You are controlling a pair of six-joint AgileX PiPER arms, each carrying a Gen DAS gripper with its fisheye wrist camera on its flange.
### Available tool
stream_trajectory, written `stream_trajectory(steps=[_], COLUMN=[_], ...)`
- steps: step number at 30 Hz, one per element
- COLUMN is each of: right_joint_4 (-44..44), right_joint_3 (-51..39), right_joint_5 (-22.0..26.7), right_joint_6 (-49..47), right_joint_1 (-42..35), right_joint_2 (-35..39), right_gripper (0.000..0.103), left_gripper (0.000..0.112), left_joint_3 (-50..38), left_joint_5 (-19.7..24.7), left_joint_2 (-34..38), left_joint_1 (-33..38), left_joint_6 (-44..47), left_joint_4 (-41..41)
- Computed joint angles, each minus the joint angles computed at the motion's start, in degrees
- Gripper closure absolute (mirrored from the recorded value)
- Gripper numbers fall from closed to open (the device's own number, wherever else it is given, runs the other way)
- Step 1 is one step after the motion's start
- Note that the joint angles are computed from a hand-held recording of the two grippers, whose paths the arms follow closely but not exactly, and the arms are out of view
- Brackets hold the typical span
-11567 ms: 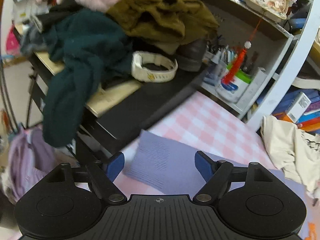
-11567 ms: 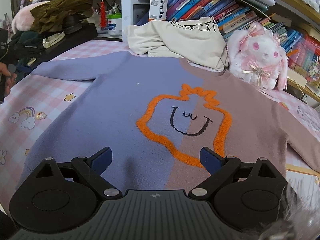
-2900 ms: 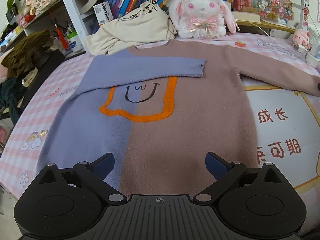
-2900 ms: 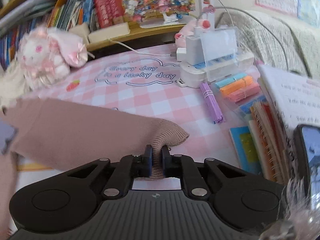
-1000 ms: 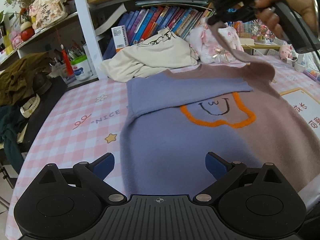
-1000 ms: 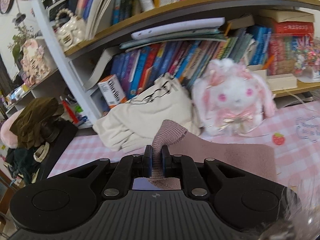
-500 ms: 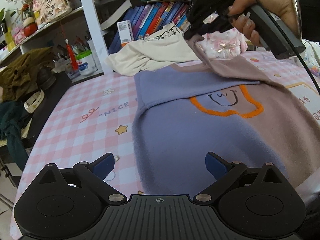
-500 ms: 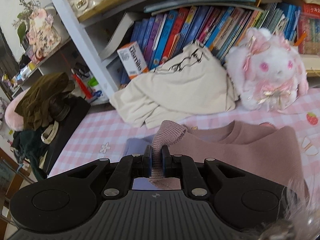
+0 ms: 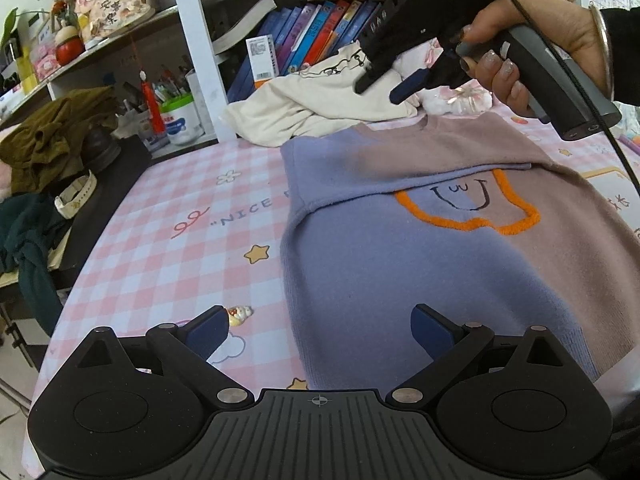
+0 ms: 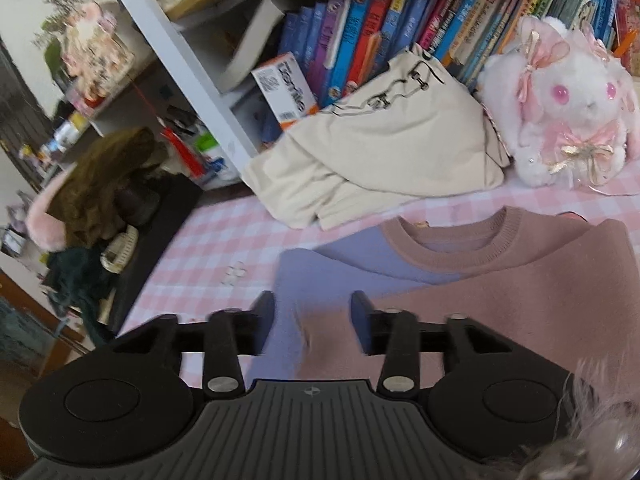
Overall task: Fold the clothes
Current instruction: 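Fold the mauve sleeve across the sweater body with the right tool, then release, then move both open tools to the sweater hem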
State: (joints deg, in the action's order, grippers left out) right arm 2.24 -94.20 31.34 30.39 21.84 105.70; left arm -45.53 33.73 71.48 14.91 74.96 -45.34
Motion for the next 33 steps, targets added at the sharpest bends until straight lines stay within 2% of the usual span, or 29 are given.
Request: stream_trajectory(steps=[5,11,22,28,33], right_joint_4=[-1.00,-3.52,-10.13,-15.51,-27.48], right_joint_3=[2.89,10.89,23.69,31.31,39.55], right_joint_5=[-0.99,-2.74,-2.74,-0.84,4.11], right_joint_6=[0.38,3.74,9.93,13.97,25.34], right_joint_1=[-0.20,-0.82,-2.20,0.11,6.58], right_joint_2=[-2.50,-7.71,-17.66,-24.57,-31.78], right_gripper=[0.060,0.060,0.057,0.055,0.052], left_gripper=[0.013,0.013,0.013,0.013,0.013], left_joint_3=[-0.42,-0.49,0.77,0.39,0.22], left_joint_5=[0.33,0.83,1.13,1.24,2.23], left_joint_2=[0.55,0.79,-0.75,-0.69,-0.26], left_joint_1=[-0.60,-1.64,-3.55,-4.41,-4.14], left_joint_6=[1.28,2.60,2.42,-0.02,-1.88], left_joint_4=[-1.04,-2.19,-1.98,-0.39,0.79])
